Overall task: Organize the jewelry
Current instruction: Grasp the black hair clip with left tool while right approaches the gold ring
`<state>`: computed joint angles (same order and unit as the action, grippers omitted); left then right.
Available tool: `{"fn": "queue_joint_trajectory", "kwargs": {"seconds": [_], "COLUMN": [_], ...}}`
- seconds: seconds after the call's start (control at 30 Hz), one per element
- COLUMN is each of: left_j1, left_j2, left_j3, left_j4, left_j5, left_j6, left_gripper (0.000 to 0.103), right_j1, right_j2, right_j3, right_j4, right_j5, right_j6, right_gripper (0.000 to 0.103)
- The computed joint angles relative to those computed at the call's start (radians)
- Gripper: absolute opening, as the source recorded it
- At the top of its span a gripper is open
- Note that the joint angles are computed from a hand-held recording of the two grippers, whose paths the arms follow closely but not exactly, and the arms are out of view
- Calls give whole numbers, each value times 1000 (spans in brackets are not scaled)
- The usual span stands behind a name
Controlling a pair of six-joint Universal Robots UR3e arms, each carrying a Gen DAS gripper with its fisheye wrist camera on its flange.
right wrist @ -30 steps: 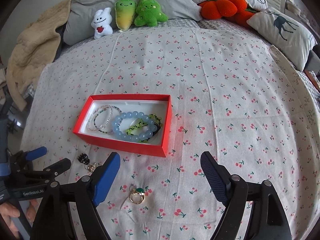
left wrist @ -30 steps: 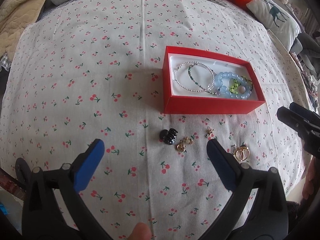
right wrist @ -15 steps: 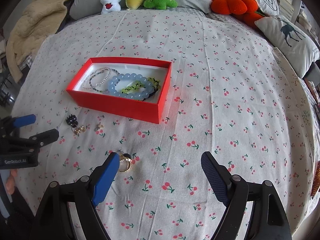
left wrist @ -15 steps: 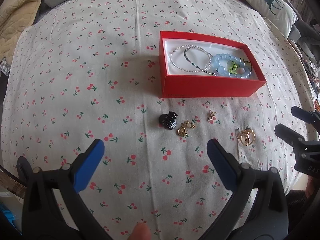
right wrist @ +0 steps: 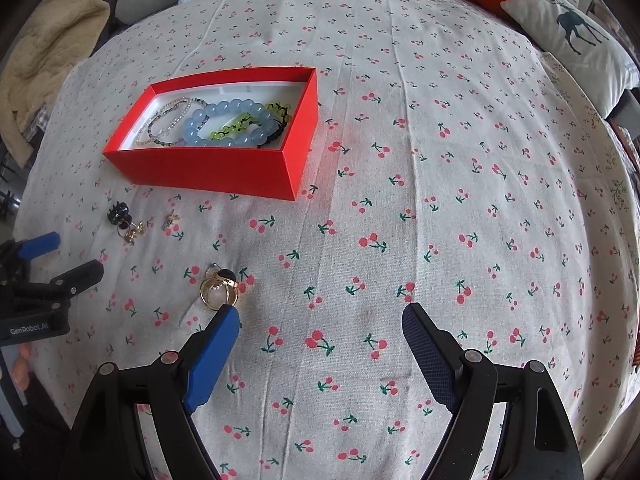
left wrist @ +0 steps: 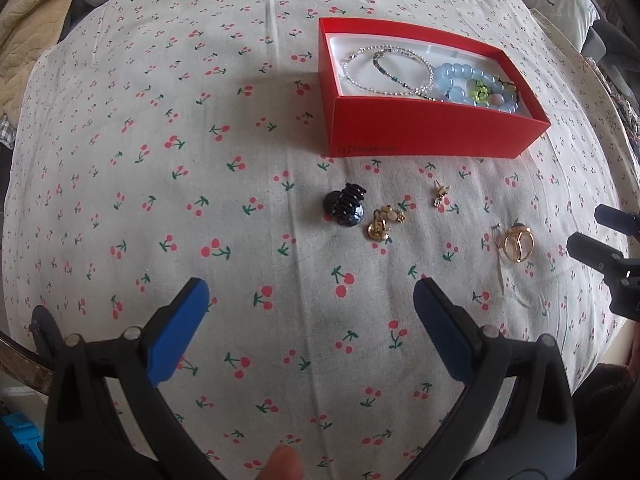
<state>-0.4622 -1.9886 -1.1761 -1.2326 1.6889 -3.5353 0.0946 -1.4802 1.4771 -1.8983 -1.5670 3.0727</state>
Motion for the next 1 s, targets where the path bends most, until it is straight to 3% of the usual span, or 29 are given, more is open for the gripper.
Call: {"fn": "queue_joint_trajectory", "kwargs": {"seconds": [0.1,0.17,0.23,0.33,0.5,0.6,0.8,1.0], "left_j1": [3,7,31,88,140,143,124,103], "left_j2": [5,12,18,34,68,55,-24,-91], "left_j3": [-19,-37,-54,-100,-173,-169,-89,-6], "left_j4": [22,52,69,105,215,246,243,225], "left_j5": [-19,-32,-91,-228,-306,-296,-255,-215], "left_j6": [9,20,33,27,-20,-64,-130,-190], "left_gripper": [102,94,71,55,53,50,35,33], "right_j1": [-6,-14,-21,-28,-36,-36,-31,-26], "right_j2": [9,17,24,28,31,33,40,46], "right_j3": [-11,-21,-30,-35,-40,-43,-47,-50], "right_j4": [10,19,30,37,44,45,44,44], "right_j5": [4,14,27,37,53,57,55,55], "right_j6": [12,20,29,40,42,41,48,52], "right_gripper": [85,85,85,85,85,85,85,85]}}
